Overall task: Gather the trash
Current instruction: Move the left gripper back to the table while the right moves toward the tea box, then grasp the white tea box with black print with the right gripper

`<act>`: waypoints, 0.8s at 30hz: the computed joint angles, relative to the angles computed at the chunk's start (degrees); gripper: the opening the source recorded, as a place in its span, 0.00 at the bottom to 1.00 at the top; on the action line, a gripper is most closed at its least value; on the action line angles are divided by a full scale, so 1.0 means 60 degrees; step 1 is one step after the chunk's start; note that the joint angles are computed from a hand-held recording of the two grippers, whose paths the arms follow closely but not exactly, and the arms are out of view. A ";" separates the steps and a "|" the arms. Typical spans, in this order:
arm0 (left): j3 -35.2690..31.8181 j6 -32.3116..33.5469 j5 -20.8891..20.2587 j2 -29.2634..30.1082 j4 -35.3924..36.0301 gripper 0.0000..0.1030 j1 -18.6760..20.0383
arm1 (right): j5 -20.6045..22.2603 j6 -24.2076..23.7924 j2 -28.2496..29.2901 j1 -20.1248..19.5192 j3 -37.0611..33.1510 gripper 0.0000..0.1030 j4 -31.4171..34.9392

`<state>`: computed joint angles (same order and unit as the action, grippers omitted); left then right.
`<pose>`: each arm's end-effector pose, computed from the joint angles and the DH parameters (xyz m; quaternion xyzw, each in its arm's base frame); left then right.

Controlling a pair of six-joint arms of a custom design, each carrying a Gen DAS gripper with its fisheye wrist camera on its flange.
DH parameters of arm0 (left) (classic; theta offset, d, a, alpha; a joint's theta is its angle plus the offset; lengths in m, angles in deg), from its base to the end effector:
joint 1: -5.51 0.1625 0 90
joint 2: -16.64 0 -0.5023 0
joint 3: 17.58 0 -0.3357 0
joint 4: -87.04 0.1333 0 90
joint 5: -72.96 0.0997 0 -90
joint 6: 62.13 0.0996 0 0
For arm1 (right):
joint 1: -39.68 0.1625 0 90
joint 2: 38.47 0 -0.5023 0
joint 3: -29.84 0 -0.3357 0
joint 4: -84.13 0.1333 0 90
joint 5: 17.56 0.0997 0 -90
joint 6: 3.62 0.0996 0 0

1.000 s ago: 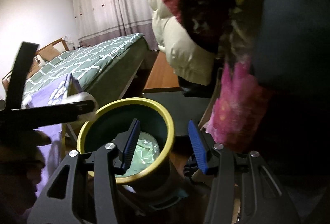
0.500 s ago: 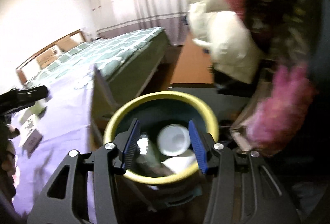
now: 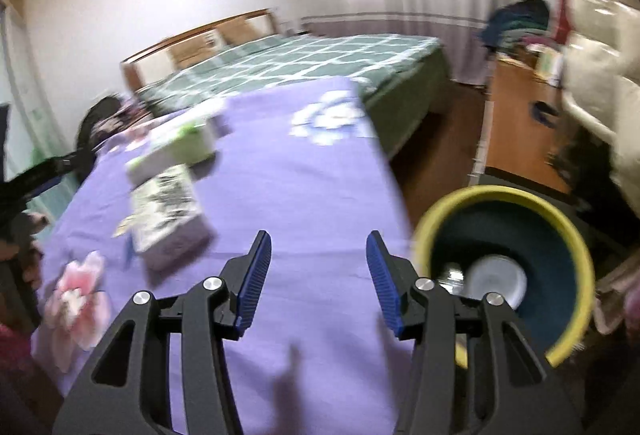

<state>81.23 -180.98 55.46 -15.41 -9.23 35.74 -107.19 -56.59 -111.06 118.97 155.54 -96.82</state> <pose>-0.3873 -0.4899 0.0191 -0.0844 0.7530 -0.5059 0.4123 0.0402 -0.5080 0.3558 0.3420 -0.8820 0.2771 0.1685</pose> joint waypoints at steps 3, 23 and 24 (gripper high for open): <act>0.0417 -0.1311 -0.0110 -0.0292 0.1006 0.95 0.0097 | -0.0137 -0.0113 0.0284 0.0431 0.0016 0.46 0.0186; 0.1379 -0.1184 0.0148 -0.0429 -0.0337 0.95 0.0249 | -0.1179 -0.0752 0.1876 0.1628 -0.0431 0.86 0.0913; 0.1393 -0.1173 0.0167 -0.0434 -0.0350 0.95 0.0247 | -0.1268 -0.0721 0.1943 0.1643 -0.0525 0.86 0.1056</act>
